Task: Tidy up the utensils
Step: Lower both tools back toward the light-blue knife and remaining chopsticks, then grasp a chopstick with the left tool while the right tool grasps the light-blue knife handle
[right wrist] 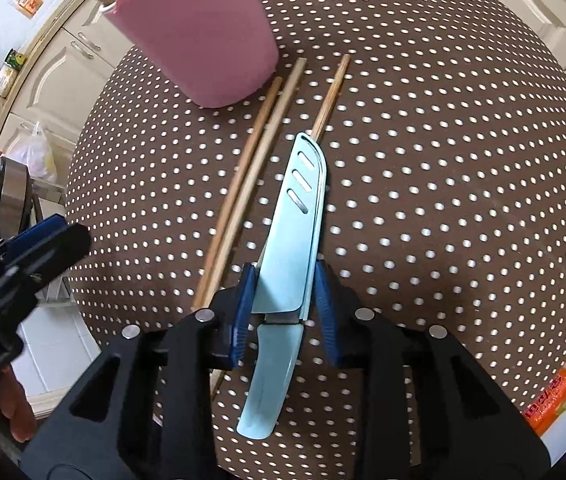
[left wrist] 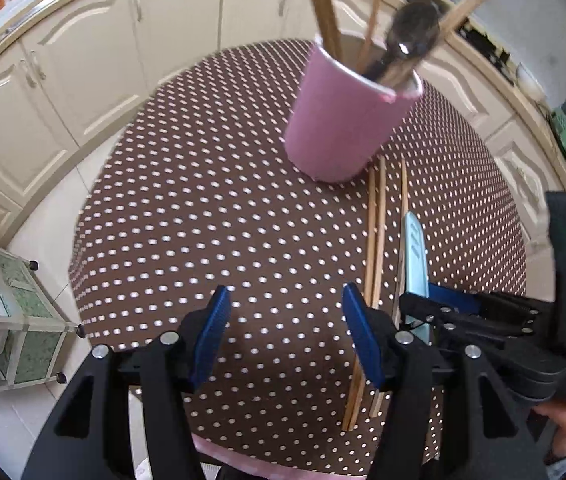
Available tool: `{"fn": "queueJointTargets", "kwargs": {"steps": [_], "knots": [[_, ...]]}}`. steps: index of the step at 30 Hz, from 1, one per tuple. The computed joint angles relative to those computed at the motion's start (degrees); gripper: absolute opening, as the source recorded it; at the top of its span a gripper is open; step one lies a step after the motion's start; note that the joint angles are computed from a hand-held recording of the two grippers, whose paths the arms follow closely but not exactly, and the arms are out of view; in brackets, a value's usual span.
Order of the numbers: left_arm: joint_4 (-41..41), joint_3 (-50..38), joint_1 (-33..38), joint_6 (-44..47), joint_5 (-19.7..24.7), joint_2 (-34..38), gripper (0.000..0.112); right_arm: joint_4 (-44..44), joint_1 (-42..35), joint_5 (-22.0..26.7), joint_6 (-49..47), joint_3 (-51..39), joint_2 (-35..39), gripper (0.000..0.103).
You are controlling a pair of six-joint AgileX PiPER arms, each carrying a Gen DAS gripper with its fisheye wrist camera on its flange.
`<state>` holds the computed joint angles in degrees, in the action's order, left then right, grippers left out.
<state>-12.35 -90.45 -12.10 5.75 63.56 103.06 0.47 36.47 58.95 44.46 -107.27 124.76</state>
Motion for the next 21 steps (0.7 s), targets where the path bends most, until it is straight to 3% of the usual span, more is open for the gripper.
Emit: {"fn": "queueJointTargets", "kwargs": {"steps": [3,8,21], "knots": [[0.6,-1.7,-2.4,0.3,0.1,2.4,0.058,1.4,-2.0,-4.9,-2.3,9.3,-4.6,0.029],[2.9,-6.2,-5.7,-1.2,0.7,6.8,0.058,1.0,-4.8,-6.9,-3.9,17.3,-9.5,0.029],[8.4,-21.0,-11.0,-3.5,6.1,17.8,0.058,5.8,-12.8,-9.6,-13.5,27.2,-16.7,0.029]]}}
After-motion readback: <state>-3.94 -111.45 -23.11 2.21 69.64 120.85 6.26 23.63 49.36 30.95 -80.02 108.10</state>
